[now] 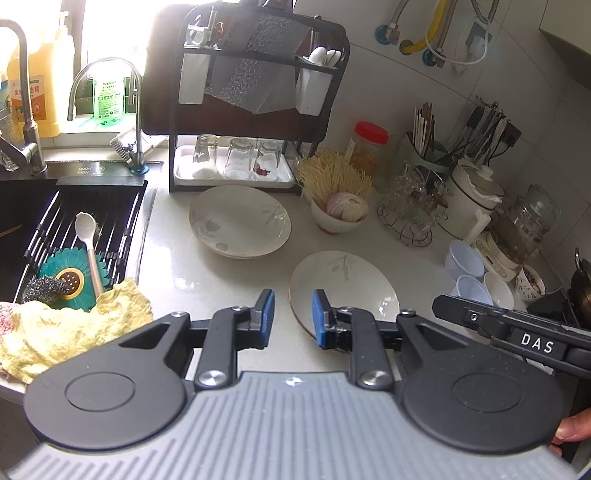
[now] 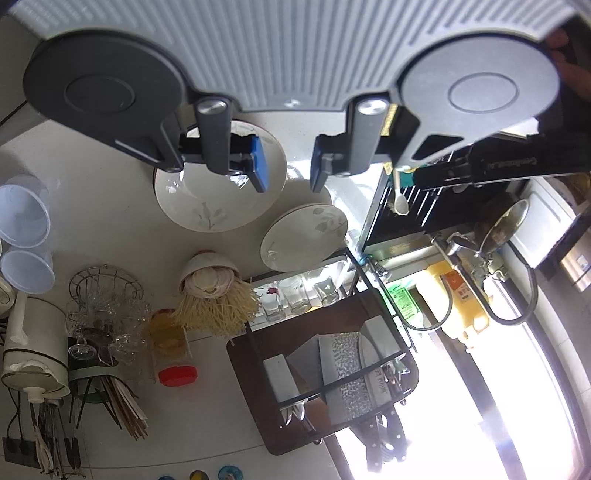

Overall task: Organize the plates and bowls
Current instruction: 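Open both grippers and withdraw from the plate rim, then move both grippers to the white plate by the dish rack and grasp its rim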

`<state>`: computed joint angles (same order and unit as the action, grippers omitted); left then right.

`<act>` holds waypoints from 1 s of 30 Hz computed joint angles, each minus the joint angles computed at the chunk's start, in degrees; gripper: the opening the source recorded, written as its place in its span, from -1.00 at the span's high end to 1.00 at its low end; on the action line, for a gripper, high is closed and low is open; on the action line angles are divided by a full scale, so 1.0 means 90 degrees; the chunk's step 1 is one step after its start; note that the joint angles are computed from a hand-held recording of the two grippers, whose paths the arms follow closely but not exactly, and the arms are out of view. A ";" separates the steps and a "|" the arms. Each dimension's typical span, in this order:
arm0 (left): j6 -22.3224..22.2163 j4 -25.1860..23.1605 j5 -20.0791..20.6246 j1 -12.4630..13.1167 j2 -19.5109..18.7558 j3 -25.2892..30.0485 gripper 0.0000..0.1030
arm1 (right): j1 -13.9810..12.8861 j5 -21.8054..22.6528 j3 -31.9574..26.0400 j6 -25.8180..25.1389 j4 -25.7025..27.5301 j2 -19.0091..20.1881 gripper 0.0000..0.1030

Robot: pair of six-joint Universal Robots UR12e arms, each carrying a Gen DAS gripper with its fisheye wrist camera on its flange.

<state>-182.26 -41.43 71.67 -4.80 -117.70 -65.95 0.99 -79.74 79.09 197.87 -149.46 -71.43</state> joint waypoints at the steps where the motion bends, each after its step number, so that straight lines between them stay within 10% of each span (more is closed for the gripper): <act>1: 0.0023 -0.0012 0.0016 0.0018 0.0039 -0.0063 0.53 | 0.0023 -0.0017 0.0000 0.0044 0.0061 -0.0002 0.43; 12: -0.0090 -0.0316 -0.0034 0.0126 -0.0134 0.0121 0.52 | 0.0094 -0.0091 -0.0296 0.0160 0.0616 0.0234 0.43; 30: -0.0283 -0.1376 0.0369 0.0132 -0.1716 0.2556 0.23 | -0.0128 0.0201 -0.1776 0.0491 0.1096 0.1422 0.43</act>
